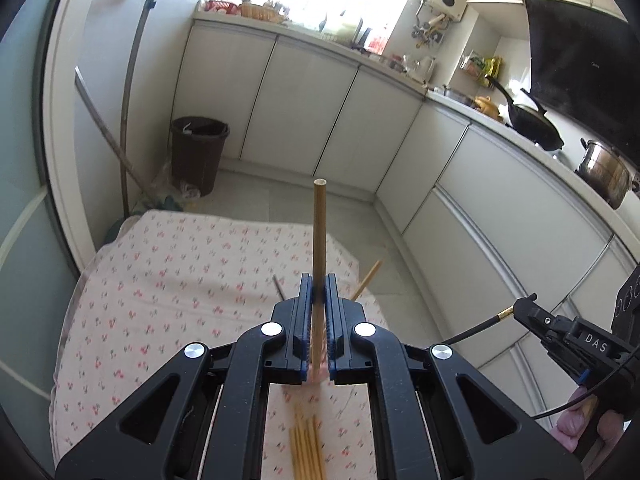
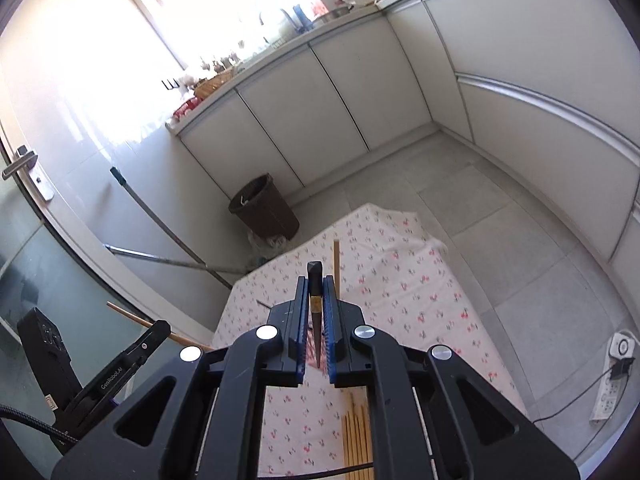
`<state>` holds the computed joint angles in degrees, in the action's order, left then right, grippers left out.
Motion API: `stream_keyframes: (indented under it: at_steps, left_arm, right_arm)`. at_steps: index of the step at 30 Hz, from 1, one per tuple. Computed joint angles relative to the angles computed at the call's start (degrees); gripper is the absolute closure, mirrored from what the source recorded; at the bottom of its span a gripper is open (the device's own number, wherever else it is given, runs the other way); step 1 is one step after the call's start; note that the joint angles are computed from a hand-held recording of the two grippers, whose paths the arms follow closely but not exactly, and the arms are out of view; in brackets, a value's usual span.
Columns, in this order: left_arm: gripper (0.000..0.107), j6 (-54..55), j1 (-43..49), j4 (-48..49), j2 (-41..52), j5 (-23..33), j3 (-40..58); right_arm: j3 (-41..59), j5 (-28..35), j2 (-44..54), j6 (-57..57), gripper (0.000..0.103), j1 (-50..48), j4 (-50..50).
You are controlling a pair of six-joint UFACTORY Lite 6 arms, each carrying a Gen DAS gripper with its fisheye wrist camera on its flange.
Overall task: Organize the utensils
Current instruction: 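Lift both chopsticks and insert them into the pink holder with both tools, then open both tools and pull them back from the pink holder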
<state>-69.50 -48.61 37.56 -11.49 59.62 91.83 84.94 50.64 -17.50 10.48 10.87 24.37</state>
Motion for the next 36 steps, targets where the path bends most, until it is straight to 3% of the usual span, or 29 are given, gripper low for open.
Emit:
stream_keyframes:
  at_steps: [4,9,13,21,25,29,36]
  left_arm:
    - [0.101,2.9,3.1,-0.9,5.1,-1.7,5.4]
    - [0.1,5.2,8.9,-5.2,8.2,-8.7,2.2]
    - [0.081,2.4,11.2,-7.3,3.9,-11.5,-6.1]
    - [0.073,-7.6,8.6,-2.3,-8.5,-6.1,-14.7]
    - [0.073,-6.2,9.3,-3.8,-9.0,-6.2,-15.7]
    - [0.073,-5.0,9.7,-5.9,-9.0,-7.5,-17.5]
    - [0.07,-6.9,3.7,-2.7,-7.7,-4.7,-15.7]
  right_arm:
    - [6.2,-0.7,5.6,1.4,0.096,1.3,-1.5]
    - [7.2,-3.0,9.2,3.2,0.096,2.5,-3.2]
    - [6.3,-4.4,11.6,4.0,0.096,2.7,-3.9]
    - [6.2,-5.9,14.8,5.1,0.096,3.5,-5.8]
    - [6.4,-7.4,16.7,8.3,0.095,5.9,-8.5]
    - [6.0,-8.2,19.2,7.8,0.085,6.7,-6.4]
    - [-0.8,-8.7,12.8,9.4,0.084,8.8,-11.4]
